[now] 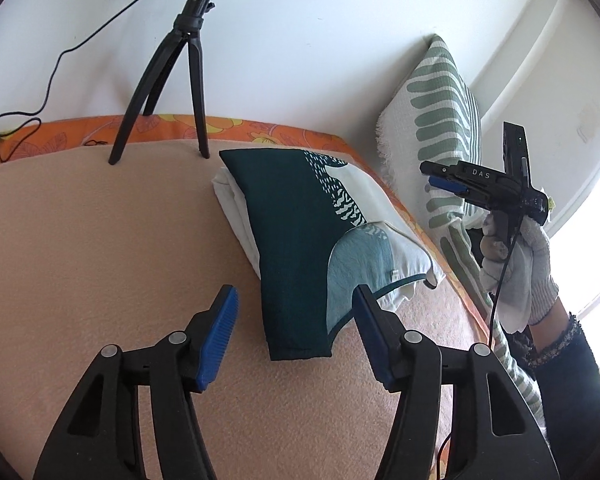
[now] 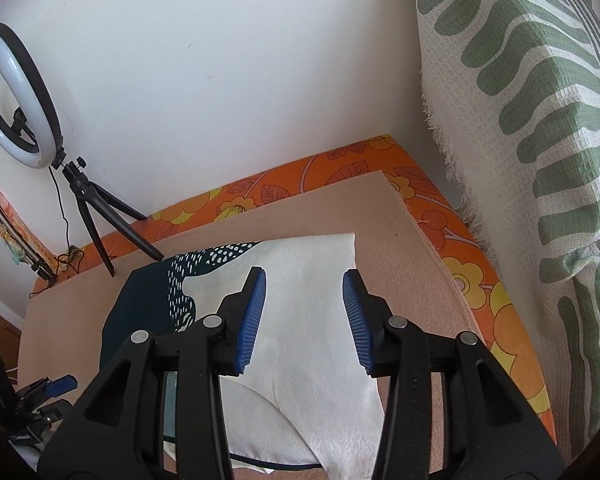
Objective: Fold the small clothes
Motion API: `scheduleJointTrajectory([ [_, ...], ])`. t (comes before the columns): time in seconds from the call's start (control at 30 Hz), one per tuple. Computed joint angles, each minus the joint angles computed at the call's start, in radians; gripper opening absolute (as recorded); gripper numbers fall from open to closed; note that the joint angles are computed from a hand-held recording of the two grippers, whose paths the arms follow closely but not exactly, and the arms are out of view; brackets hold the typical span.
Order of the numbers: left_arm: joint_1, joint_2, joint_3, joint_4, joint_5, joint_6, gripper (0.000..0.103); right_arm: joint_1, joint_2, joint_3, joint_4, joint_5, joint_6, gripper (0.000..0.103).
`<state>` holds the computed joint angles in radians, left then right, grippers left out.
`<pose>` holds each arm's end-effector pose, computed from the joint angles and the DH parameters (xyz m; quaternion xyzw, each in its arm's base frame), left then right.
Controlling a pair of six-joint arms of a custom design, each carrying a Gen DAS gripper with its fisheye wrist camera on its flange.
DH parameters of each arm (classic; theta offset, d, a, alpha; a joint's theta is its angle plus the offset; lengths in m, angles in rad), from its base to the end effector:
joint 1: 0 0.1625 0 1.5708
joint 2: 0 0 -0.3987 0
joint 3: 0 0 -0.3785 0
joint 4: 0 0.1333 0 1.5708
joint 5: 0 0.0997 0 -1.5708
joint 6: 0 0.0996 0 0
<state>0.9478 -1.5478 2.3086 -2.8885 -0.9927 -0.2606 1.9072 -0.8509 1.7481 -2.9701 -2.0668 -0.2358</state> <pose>-0.0880 -0.4442 0.2820 0.0890 0.9206 -0.3553 0.1351 0.2886 -0.5649 0.1376 0.2065 -0.9181 0.2525 0.2254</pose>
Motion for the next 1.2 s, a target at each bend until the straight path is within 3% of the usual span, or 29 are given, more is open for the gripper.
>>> scheduleJointTrajectory([
  [0.07, -0.028, -0.026, 0.015, 0.021, 0.029, -0.010, 0.063, 0.018, -0.014, 0.024, -0.020, -0.016, -0.004, 0.056],
  [0.23, -0.100, -0.103, 0.056, 0.085, 0.095, -0.052, 0.068, 0.067, -0.052, 0.083, -0.046, -0.057, 0.003, 0.058],
  [0.3, -0.136, -0.136, 0.072, 0.117, 0.125, -0.075, 0.068, 0.087, -0.067, 0.107, -0.064, -0.077, 0.012, 0.073],
  [0.33, -0.153, -0.154, 0.079, 0.141, 0.140, -0.089, 0.069, 0.098, -0.075, 0.122, -0.081, -0.083, 0.015, 0.075],
  [0.63, -0.317, -0.330, 0.135, 0.385, 0.247, -0.224, 0.075, 0.207, -0.132, 0.221, -0.123, -0.186, 0.076, 0.085],
  [0.77, -0.401, -0.417, 0.155, 0.529, 0.292, -0.298, 0.078, 0.267, -0.135, 0.250, -0.157, -0.263, 0.091, 0.085],
  [0.9, -0.486, -0.513, 0.171, 0.683, 0.331, -0.379, 0.079, 0.316, -0.149, 0.279, -0.145, -0.293, 0.132, 0.085],
  [1.2, -0.708, -0.716, 0.163, 1.204, 0.439, -0.696, 0.080, 0.431, -0.168, 0.342, -0.126, -0.347, 0.242, 0.085],
])
